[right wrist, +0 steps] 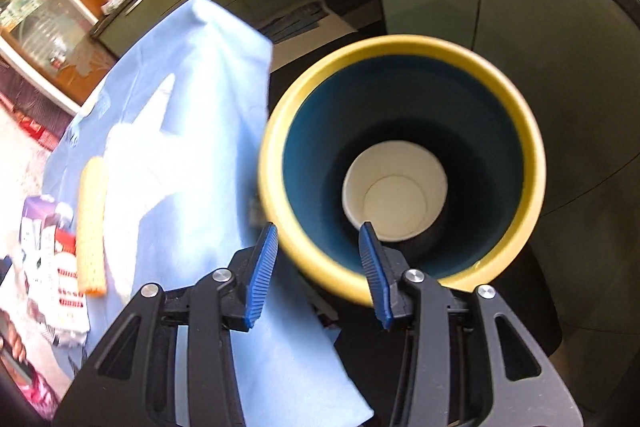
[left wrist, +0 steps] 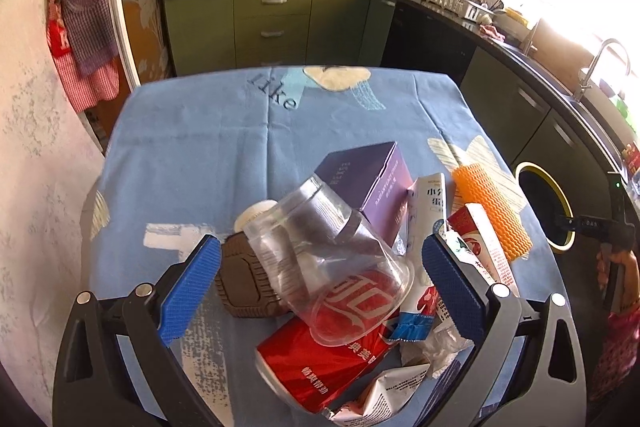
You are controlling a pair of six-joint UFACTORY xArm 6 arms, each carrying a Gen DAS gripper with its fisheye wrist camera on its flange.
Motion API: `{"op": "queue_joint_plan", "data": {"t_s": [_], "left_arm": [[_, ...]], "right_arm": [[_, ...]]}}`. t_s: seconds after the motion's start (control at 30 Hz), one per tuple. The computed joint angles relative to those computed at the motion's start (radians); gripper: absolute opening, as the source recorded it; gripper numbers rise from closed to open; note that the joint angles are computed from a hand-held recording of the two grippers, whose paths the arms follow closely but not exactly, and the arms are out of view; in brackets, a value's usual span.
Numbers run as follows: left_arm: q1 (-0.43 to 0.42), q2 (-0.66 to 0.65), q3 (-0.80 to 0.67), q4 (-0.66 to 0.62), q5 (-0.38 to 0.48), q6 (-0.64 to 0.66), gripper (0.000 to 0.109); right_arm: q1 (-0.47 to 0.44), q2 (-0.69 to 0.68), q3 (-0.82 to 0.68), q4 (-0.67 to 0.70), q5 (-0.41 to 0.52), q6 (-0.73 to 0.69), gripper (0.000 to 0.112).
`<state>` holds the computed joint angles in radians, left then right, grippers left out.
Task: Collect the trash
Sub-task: 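Carry the noodle cup over the yellow-rimmed bin and open the right gripper, then grasp the clear plastic cup with the left gripper and drop it into the bin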
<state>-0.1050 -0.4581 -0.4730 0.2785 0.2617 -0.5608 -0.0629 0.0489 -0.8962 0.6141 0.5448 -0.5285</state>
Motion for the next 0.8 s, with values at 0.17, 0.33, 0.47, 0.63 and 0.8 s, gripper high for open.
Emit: {"op": "queue_joint_plan", "data": {"t_s": [0.17,0.33,0.47,0.63,0.8], "left_arm": [[0.001,0.079,-0.033,-0.116,-0.001,0.053,0.099],[-0.002,0.123,-0.063,-0.079,0.010,0.018,0.099],[-0.003,0.152,-0.084,-0.078,0.010,0.016,0.094],[-0.001,0.175,-0.107,0.035,0.009,-0.063,0.083],[-0.003,0.154,-0.087,0.010,-0.021,-0.029,0.072]], "right_arm": [[0.026,-0.066,0.063,-0.046,-0.027,0.033,0.041],[0.026,-0.121,0.109,-0.044,-0.014,0.020,0.042],[0.036,-0.119,0.111,-0.033,0.001,0.005,0.042],[0.034,-0.121,0.117,-0.026,0.023,-0.011,0.042],[0.034,-0.117,0.116,-0.013,0.033,-0.024,0.042]]}}
